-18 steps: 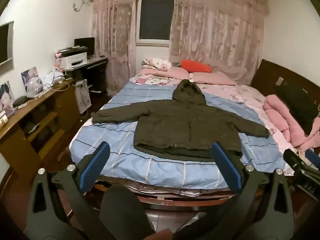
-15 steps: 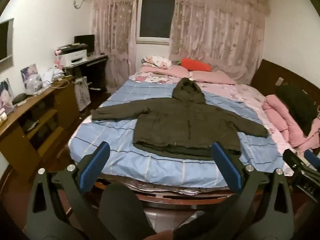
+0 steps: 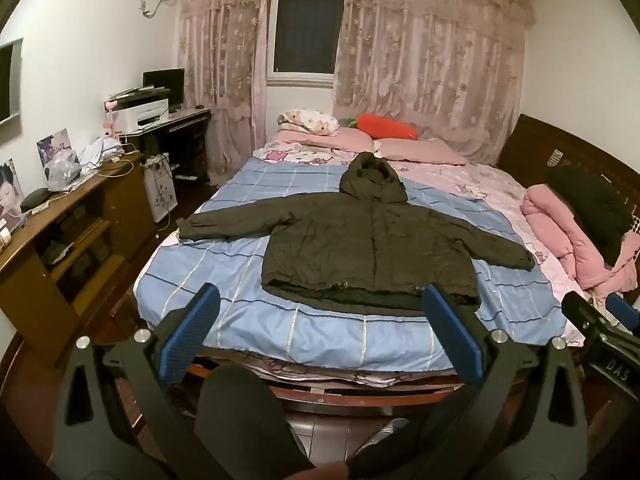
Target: Fold large clothes
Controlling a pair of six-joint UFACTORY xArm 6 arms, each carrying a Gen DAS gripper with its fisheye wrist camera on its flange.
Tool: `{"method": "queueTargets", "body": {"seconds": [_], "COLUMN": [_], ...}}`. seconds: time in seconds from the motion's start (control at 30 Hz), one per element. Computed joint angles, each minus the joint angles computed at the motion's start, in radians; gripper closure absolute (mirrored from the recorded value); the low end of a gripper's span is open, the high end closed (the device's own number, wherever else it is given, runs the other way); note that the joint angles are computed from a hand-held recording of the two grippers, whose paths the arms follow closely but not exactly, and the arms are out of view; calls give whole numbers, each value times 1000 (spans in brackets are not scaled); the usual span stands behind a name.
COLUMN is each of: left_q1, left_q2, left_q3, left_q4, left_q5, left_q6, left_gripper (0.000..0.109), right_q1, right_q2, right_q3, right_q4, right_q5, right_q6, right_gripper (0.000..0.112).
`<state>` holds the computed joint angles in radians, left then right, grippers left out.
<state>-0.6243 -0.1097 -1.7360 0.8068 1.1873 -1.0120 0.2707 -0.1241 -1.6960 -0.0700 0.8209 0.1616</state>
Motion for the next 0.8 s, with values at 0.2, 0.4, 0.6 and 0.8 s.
{"method": "queueTargets", "body": {"seconds": [0.2, 0.4, 0.6, 0.8], "left_q1": [3, -3, -2, -3], "left_q2": [-8, -4, 6, 3], "left_q3": [14, 8, -8, -6], "left_q4": [-2, 6, -1, 3], "left_q5": [-7, -1, 7, 7], "left_q6": [-1, -11, 0, 0], "left_gripper": [8, 8, 8, 8], "right_q1": [4, 5, 5, 6], "right_q2": [-8, -4, -3, 1], "right_q3": [13, 4, 3, -2], "right_q4": [-6, -2, -2, -3], "right_q5": [-3, 5, 4, 7], "right_q6": [12, 10, 15, 15], "right_gripper": [11, 11, 11, 11]}}
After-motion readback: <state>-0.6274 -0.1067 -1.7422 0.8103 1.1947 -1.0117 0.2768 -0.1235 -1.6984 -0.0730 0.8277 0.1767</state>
